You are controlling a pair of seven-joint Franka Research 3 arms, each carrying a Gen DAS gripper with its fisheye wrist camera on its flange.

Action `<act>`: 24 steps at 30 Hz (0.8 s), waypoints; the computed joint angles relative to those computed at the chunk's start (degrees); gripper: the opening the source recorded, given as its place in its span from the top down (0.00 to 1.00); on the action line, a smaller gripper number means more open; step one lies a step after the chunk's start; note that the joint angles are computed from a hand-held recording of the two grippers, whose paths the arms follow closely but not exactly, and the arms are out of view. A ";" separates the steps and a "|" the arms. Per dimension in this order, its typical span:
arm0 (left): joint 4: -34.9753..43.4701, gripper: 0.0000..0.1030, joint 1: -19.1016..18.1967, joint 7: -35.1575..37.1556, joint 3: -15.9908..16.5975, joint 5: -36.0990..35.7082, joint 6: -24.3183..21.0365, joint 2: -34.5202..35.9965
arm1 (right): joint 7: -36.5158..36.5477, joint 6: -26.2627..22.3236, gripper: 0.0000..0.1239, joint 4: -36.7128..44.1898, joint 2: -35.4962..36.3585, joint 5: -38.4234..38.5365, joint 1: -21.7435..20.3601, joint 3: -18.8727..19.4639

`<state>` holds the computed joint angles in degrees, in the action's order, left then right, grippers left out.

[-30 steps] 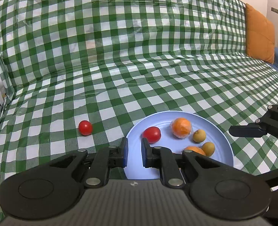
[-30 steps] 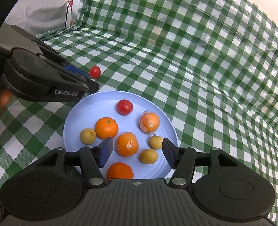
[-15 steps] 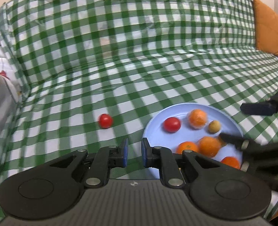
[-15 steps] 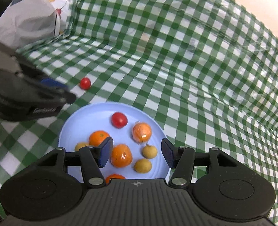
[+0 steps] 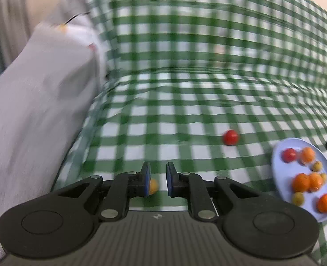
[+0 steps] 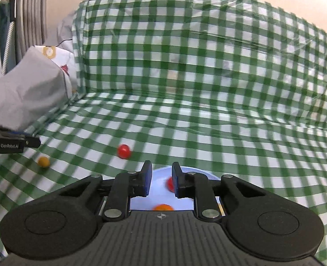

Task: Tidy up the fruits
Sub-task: 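Grasp a yellow apricot with the left tool while the right tool grasps a cherry tomato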

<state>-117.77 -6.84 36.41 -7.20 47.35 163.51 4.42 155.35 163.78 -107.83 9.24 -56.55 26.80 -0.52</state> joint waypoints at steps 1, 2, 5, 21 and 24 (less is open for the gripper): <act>-0.66 0.78 0.36 -0.96 0.44 0.36 1.12 0.03 | -0.29 0.23 0.82 0.64 0.65 0.67 0.03 0.24; -1.17 0.75 0.71 -1.65 0.78 0.53 2.24 0.20 | -0.95 0.63 0.82 1.59 1.63 1.83 0.09 0.43; -1.67 0.58 1.15 -2.03 1.26 0.66 4.14 1.10 | -3.58 1.02 0.77 5.09 4.99 5.61 1.07 0.09; 3.12 0.74 -2.23 3.68 2.66 1.83 -1.73 7.59 | -19.96 -6.57 0.59 35.64 30.54 27.41 6.64 -3.91; 3.42 0.74 -2.59 3.13 2.98 3.29 -1.64 7.85 | -23.17 -9.69 0.59 42.78 35.89 30.93 7.04 -4.76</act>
<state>-114.35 -9.43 39.54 -4.22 50.64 161.87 12.28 132.17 154.09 -65.04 45.13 -25.62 33.84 -5.29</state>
